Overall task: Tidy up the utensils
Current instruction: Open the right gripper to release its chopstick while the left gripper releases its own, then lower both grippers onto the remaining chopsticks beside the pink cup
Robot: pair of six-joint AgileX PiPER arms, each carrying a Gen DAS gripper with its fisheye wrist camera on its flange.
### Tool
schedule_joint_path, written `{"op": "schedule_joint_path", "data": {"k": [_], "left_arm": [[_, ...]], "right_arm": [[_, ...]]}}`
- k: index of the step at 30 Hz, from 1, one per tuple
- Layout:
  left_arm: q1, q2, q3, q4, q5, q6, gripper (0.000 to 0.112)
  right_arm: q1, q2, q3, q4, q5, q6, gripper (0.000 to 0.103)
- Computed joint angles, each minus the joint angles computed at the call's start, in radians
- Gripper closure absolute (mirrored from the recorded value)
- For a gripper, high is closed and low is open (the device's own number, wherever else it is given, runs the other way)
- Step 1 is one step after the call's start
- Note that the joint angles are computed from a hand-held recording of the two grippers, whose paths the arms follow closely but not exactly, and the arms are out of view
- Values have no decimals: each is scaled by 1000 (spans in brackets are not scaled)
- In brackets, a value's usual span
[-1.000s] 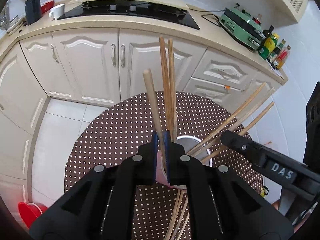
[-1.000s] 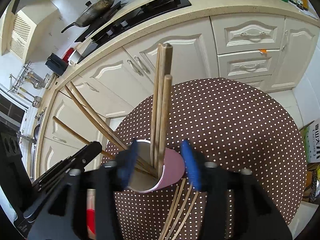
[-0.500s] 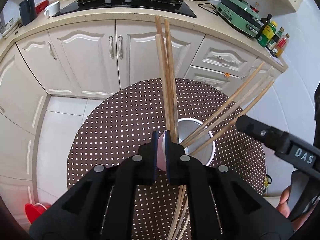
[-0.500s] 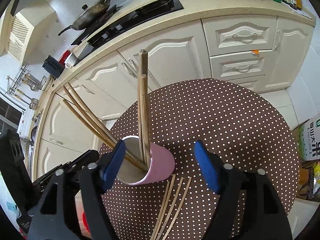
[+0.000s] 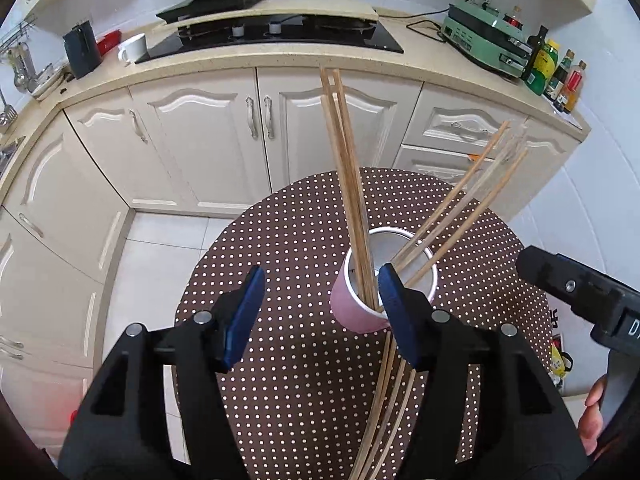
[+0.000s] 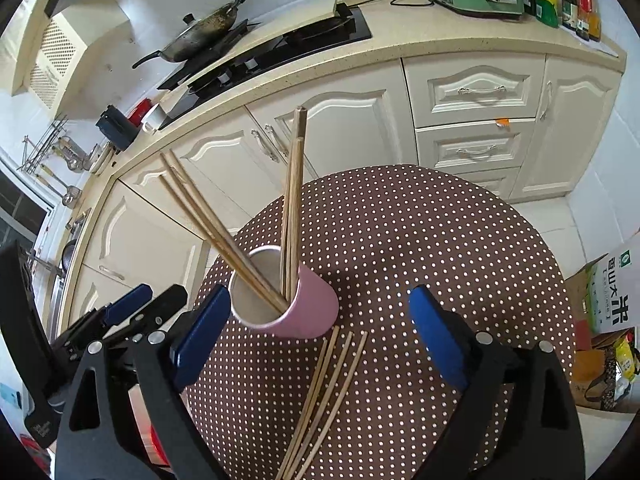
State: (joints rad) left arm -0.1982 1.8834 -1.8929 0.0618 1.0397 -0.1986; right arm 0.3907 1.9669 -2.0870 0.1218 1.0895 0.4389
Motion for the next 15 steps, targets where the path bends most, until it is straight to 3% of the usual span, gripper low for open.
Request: {"op": "schedule_joint_path", "data": {"k": [5, 15], "left_arm": [[-29, -88, 101, 44, -35, -34, 49], [-83, -229, 293, 102, -76, -105, 45]], "right_arm": [[18, -76, 103, -21, -38, 9, 10], [40, -208, 319, -29, -102, 43, 9]]}}
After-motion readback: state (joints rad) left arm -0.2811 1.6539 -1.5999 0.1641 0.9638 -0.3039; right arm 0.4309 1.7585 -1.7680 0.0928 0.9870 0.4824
